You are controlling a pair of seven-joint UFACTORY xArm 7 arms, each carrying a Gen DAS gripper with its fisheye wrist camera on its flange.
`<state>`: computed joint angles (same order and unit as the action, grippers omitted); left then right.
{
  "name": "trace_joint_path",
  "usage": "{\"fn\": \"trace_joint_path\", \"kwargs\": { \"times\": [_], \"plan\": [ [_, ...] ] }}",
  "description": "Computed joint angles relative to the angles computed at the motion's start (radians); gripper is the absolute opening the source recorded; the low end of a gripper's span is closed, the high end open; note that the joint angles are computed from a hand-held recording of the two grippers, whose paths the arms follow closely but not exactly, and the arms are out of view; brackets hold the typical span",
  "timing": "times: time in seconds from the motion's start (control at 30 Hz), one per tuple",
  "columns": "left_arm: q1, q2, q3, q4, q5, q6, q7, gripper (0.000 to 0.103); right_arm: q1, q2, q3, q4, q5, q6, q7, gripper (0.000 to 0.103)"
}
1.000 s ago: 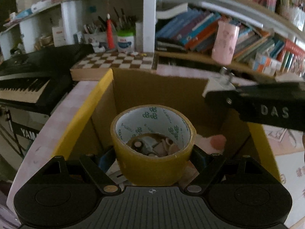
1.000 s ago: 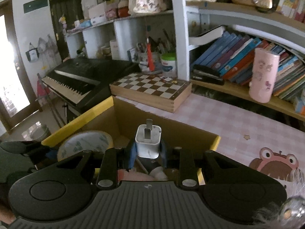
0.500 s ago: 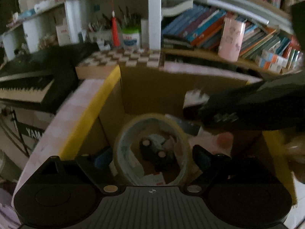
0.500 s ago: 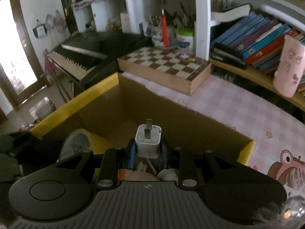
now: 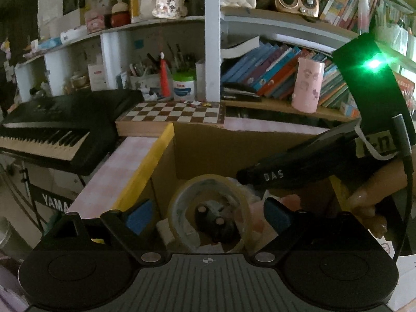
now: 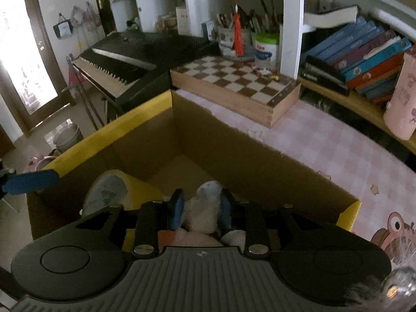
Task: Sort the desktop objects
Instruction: 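Lower both grippers into the yellow box and open them to release, then withdraw both open grippers up and away from the yellow box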
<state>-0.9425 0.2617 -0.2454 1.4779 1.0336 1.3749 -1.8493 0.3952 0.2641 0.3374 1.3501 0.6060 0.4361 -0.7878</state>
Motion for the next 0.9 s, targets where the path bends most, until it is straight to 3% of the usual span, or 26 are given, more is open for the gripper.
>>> {"fn": "trace_joint_path", "kwargs": {
  "times": [0.3, 0.6, 0.77, 0.9],
  "plan": [
    [-0.034, -0.015, -0.02, -0.012, 0.052, 0.027, -0.047, 0.094, -0.012, -0.145, -0.002, -0.145, 0.159, -0.09, -0.076, 0.031],
    [-0.078, -0.022, -0.04, -0.005, 0.124, 0.033, -0.05, 0.094, 0.078, -0.366, -0.093, -0.362, 0.321, -0.211, -0.107, 0.031],
    [-0.104, -0.035, -0.06, -0.021, 0.137, 0.038, -0.046, 0.094, 0.125, -0.496, -0.112, -0.523, 0.304, -0.339, 0.0, 0.031],
    [-0.127, -0.041, -0.079, -0.034, 0.132, 0.053, -0.067, 0.094, 0.077, -0.618, -0.052, -0.669, 0.2, -0.409, 0.18, 0.031]
  ]
}}
